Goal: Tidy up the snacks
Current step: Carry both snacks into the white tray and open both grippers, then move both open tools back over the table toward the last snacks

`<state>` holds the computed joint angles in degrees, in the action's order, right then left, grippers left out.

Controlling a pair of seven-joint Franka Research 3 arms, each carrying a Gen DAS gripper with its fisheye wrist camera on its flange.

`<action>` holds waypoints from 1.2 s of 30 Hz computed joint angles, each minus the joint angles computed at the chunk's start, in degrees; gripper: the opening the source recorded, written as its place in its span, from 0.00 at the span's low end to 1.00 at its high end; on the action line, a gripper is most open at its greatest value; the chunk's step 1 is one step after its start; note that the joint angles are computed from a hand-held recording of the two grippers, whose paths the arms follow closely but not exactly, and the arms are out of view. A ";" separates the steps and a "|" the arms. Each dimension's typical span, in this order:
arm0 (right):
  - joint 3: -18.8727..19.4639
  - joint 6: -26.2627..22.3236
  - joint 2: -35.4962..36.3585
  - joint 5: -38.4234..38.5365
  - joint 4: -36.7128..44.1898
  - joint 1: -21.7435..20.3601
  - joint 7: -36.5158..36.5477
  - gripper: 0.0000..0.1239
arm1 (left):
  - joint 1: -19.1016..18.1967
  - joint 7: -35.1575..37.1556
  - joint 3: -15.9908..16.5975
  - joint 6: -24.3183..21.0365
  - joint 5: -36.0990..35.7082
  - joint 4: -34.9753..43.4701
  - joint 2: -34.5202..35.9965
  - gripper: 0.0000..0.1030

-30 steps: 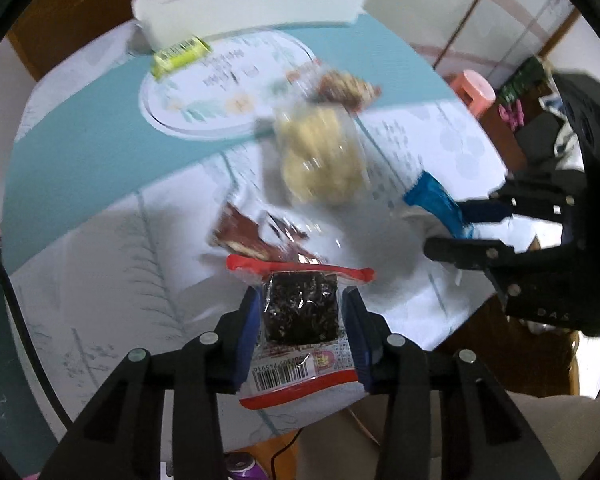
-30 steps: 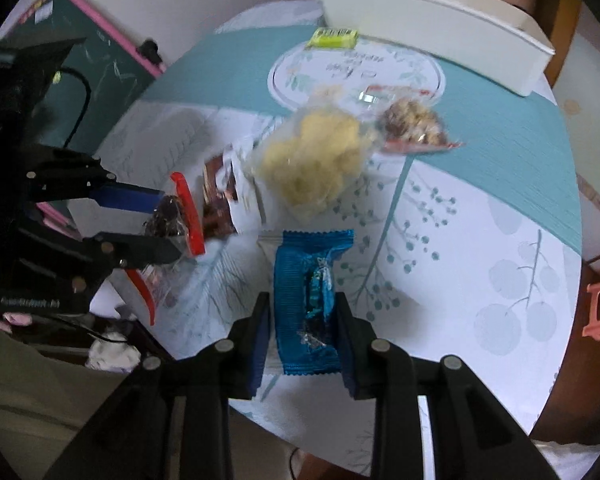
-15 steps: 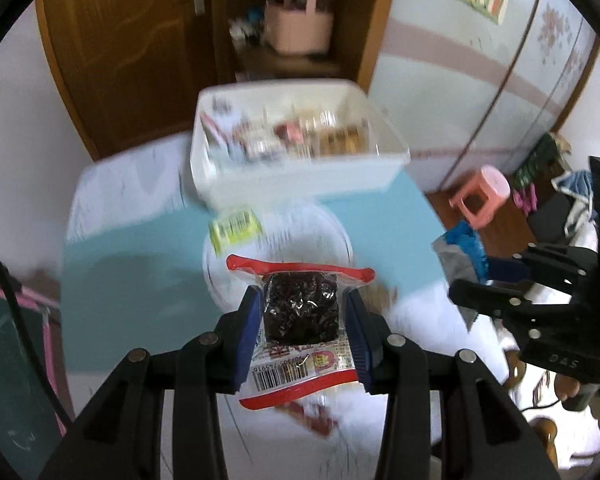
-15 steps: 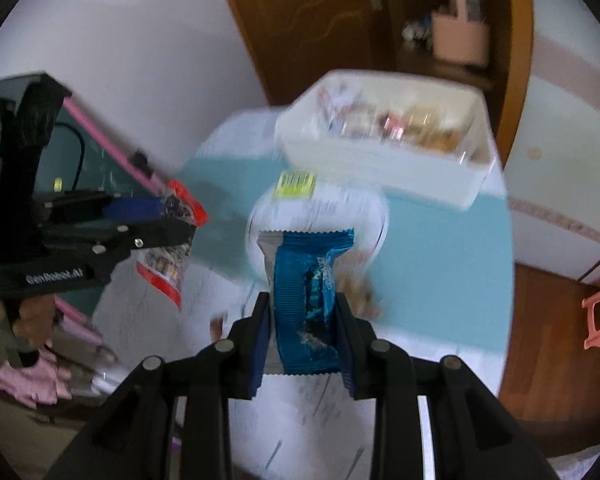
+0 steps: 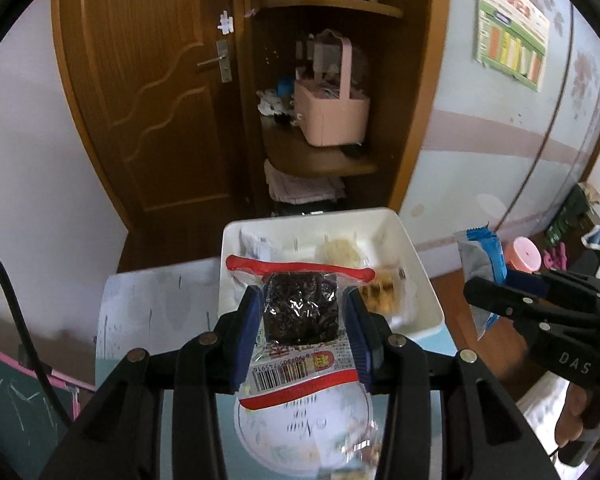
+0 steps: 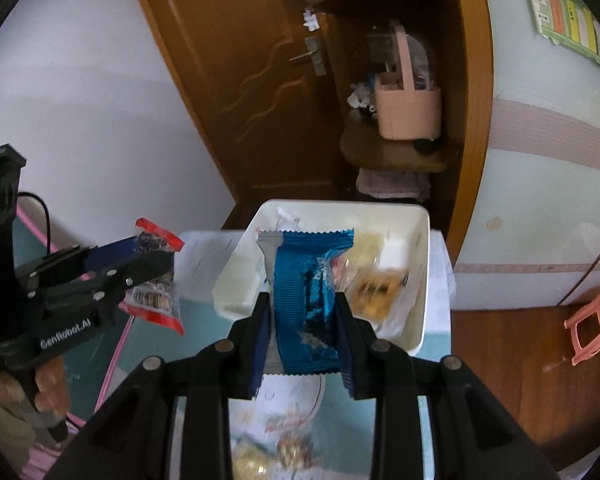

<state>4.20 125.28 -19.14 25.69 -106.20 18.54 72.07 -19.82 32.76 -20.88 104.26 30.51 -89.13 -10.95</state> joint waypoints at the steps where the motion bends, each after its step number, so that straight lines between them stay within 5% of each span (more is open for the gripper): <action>1: 0.23 0.09 1.62 -0.50 1.61 -0.17 0.69 0.24 | 0.20 0.00 0.12 0.07 0.22 0.72 0.77 0.39; 9: 0.87 -0.68 10.02 -3.56 9.80 -0.55 4.03 0.25 | 0.56 -1.35 1.91 -1.07 2.13 4.63 6.63 0.44; 11: 0.85 -1.25 11.68 -3.82 11.35 -0.54 4.73 0.25 | 0.57 -1.94 2.61 -1.24 1.86 4.63 7.22 0.55; 13: 0.71 -2.63 13.57 -3.61 13.28 -0.52 4.97 0.26 | 0.79 -2.50 3.35 -0.26 1.10 3.95 7.16 0.86; 14: 0.72 -3.10 14.21 -3.67 13.88 -0.53 5.33 0.29 | 0.90 -3.08 3.55 0.14 1.11 3.51 6.94 0.89; 18: 0.92 -3.67 14.45 -4.85 14.30 -0.51 6.84 0.40 | 1.59 -4.95 4.24 1.57 -0.91 1.65 5.40 0.90; 36: 1.61 -3.94 10.91 -5.47 11.95 0.55 7.01 0.41 | 2.85 -3.44 2.35 1.53 -3.03 -3.51 -1.47 0.91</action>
<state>5.82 121.35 -8.23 20.22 -94.25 19.09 79.08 -16.97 29.32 -18.53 105.79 27.48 -92.64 -12.43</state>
